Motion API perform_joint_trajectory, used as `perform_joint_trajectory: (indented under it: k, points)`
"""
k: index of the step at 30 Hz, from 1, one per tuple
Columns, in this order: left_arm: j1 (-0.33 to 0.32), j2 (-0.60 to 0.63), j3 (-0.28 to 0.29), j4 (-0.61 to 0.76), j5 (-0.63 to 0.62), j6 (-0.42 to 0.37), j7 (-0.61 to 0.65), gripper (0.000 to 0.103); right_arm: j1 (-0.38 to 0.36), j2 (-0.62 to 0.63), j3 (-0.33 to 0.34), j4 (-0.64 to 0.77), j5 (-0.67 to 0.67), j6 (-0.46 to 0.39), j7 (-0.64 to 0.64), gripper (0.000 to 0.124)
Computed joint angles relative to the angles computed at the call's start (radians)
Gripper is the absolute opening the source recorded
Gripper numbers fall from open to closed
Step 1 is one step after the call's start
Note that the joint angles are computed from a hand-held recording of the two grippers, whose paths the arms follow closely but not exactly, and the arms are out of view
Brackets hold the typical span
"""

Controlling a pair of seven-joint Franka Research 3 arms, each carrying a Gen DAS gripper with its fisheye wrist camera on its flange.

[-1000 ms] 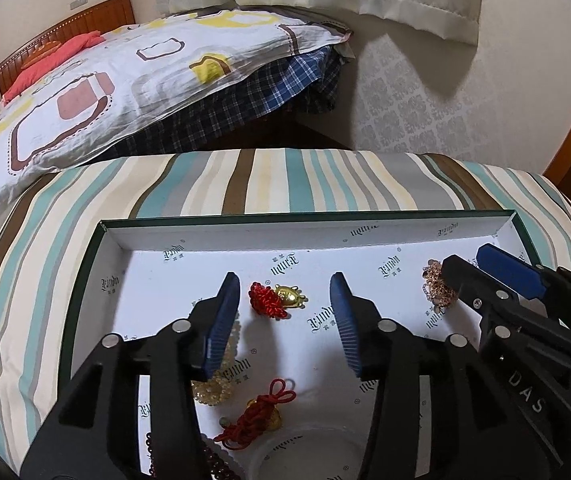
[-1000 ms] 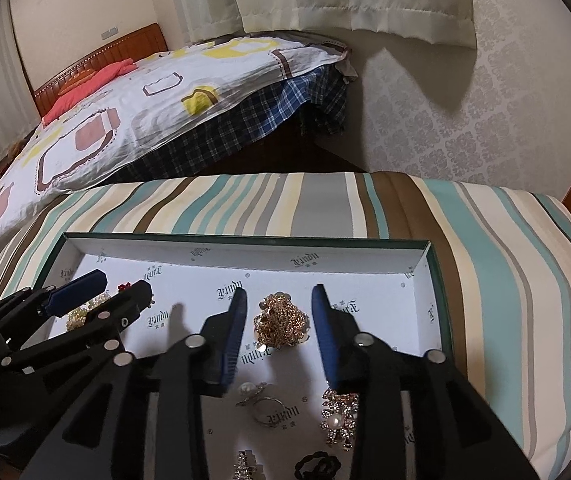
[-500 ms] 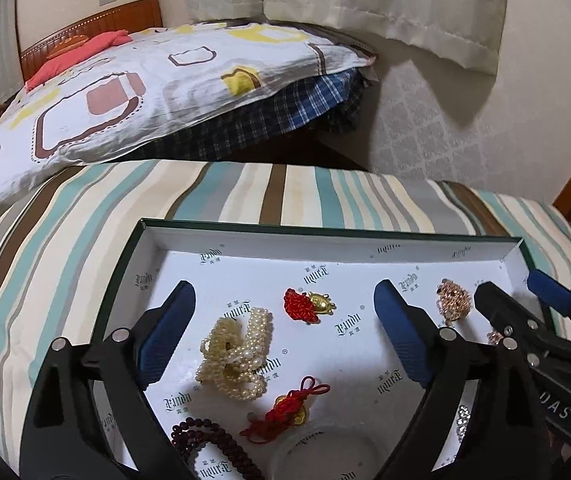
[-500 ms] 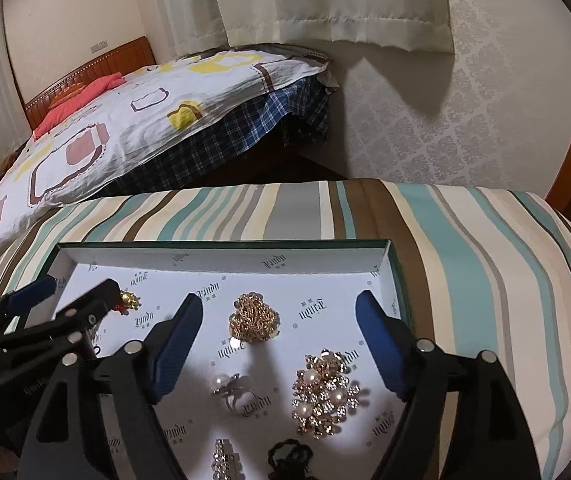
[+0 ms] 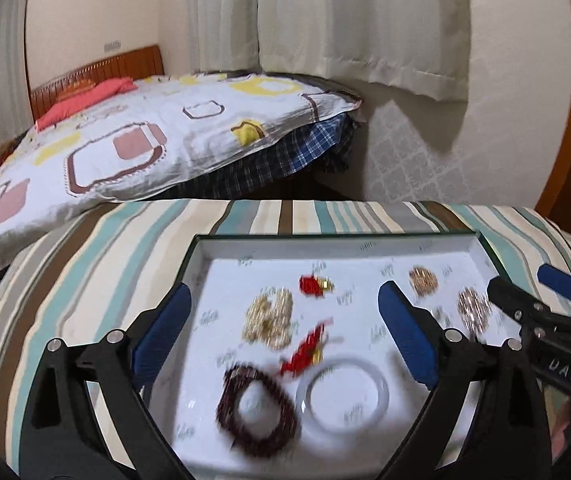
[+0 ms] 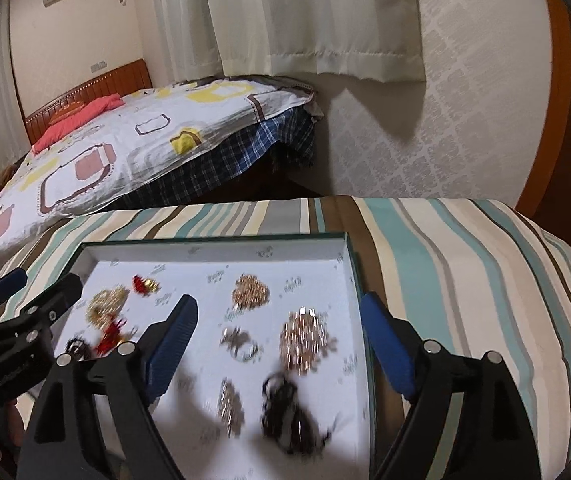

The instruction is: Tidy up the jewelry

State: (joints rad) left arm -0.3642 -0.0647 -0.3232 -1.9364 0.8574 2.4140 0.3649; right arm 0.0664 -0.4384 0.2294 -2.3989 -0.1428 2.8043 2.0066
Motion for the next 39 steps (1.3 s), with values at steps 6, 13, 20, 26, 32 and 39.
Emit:
perform_joint_trajectory:
  k: [6,13,20,26,32,39]
  points:
    - [-0.007,-0.163,-0.033,-0.142,-0.032,-0.008,-0.033,0.093,0.029,-0.167,0.014,-0.114,0.035,-0.029,0.010,0.082]
    - [-0.001,-0.364,-0.090,-0.260,-0.109,-0.034,-0.032,0.098,0.049,-0.376,0.047,-0.203,0.079,-0.100,0.015,0.084]
    - [-0.019,-0.489,-0.130,-0.295,-0.210,-0.135,0.007,0.098,0.076,-0.555,0.071,-0.242,0.102,-0.195,0.006,0.085]
    - [-0.030,-0.592,-0.169,-0.308,-0.241,-0.210,0.021,0.098,0.093,-0.680,0.091,-0.258,0.119,-0.260,0.001,0.085]
    - [-0.047,-0.685,-0.171,-0.332,-0.288,-0.234,0.018,0.099,0.096,-0.780,0.110,-0.265,0.130,-0.307,0.010,0.085]
    - [-0.033,-0.771,-0.206,-0.328,-0.297,-0.284,0.020,0.099,0.091,-0.850,0.119,-0.254,0.140,-0.344,0.008,0.085]
